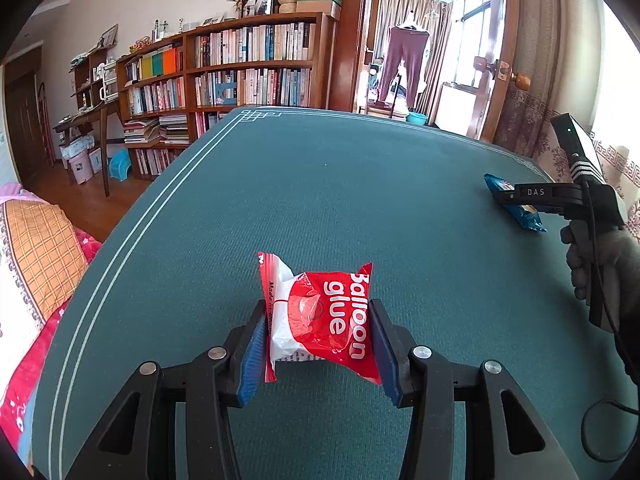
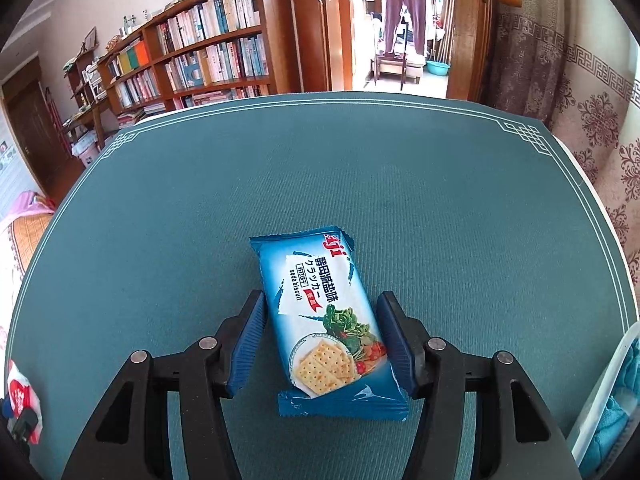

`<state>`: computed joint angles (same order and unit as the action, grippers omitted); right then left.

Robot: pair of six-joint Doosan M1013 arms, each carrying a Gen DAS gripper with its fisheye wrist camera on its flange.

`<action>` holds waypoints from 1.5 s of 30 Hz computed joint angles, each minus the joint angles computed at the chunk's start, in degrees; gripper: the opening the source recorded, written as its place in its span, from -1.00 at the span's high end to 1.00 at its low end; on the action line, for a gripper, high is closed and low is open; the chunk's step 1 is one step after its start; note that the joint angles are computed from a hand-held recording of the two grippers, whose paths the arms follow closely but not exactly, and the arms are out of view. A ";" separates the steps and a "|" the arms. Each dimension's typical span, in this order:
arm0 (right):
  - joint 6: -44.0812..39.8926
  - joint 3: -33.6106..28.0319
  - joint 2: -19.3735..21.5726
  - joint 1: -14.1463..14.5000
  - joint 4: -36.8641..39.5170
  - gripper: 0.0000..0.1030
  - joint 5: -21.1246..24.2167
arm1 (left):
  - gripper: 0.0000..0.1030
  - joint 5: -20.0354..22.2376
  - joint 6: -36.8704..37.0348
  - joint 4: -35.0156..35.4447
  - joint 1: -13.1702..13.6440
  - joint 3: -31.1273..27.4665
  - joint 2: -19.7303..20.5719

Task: Organize objects
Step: 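Grasp red Balloon glue packet with left tool while right grasps blue cracker packet, then carry glue packet and cracker packet over the bowl with both tools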

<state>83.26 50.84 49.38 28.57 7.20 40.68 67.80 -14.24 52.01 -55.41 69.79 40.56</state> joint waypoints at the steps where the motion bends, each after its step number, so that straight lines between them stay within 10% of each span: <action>1: -0.08 0.17 -0.13 0.05 -0.21 0.04 0.04 | 0.03 -0.01 -0.06 -0.01 -0.01 0.00 -0.01; 23: -9.22 14.78 -10.78 -3.66 16.25 0.16 -3.45 | 0.03 -1.26 3.40 0.04 -0.80 -3.21 1.09; 45: -0.11 19.48 -15.86 -14.89 10.17 0.16 -7.60 | 0.03 -1.16 18.04 -1.61 -1.32 -16.40 7.33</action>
